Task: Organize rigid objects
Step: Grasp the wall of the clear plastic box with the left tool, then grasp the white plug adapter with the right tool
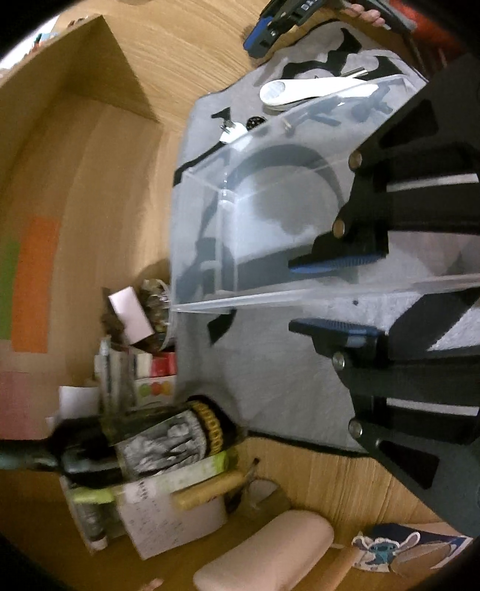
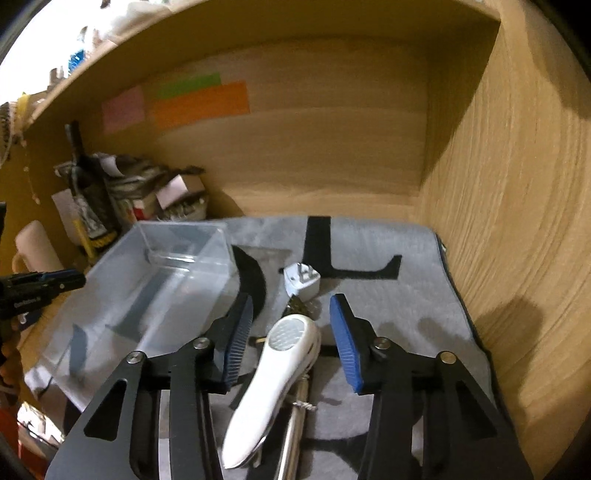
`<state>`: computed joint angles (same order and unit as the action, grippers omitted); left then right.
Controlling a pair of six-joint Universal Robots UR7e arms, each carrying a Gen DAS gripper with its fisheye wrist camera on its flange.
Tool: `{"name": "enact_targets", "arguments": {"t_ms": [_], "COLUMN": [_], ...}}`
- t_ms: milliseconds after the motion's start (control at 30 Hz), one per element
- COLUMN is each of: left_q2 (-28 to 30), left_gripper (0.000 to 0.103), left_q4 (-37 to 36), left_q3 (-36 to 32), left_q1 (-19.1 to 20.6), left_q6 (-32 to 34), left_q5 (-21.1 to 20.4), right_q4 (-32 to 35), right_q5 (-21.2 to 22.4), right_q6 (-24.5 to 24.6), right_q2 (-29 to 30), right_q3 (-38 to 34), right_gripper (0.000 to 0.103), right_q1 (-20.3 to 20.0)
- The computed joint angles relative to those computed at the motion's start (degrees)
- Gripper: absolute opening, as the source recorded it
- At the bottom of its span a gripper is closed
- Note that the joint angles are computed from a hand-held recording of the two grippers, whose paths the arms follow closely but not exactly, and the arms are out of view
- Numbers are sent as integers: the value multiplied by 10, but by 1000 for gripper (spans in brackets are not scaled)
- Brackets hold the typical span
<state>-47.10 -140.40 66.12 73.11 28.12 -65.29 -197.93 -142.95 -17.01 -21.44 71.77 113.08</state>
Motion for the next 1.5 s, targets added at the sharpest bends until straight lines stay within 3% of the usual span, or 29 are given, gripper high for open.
{"name": "enact_targets", "arguments": {"t_ms": [67,233,500,700,800,1067,1500], "left_q2": [8,27,31,31,30,30,32], "left_gripper": [14,8,8,9,9,8,8], "left_q4": [25,85,93,96,91,87,93], "left_q3": [-16,-53,-59,-63,-60,-58,-64], "left_q1": [2,9,10,11,11,11,11], "left_q6": [-5,-12,-14,-17,-14,-14,-11], "left_q5": [0,-8,-10,-15,-14,-14,-12], "right_q4": [30,109,261,389,420,439,309], "right_q5": [-1,-2,13,-3,-4,-1,18], "right_q6": [14,42,71,96,100,96,1], "right_q2": [0,-1,18,51,63,80,80], "right_q3": [-10,-37,-117,-205,-233,-264,-248], "right_gripper": [40,40,40,40,40,38,38], "right_q1": [-6,-19,-40,-57,-64,-67,-19]}}
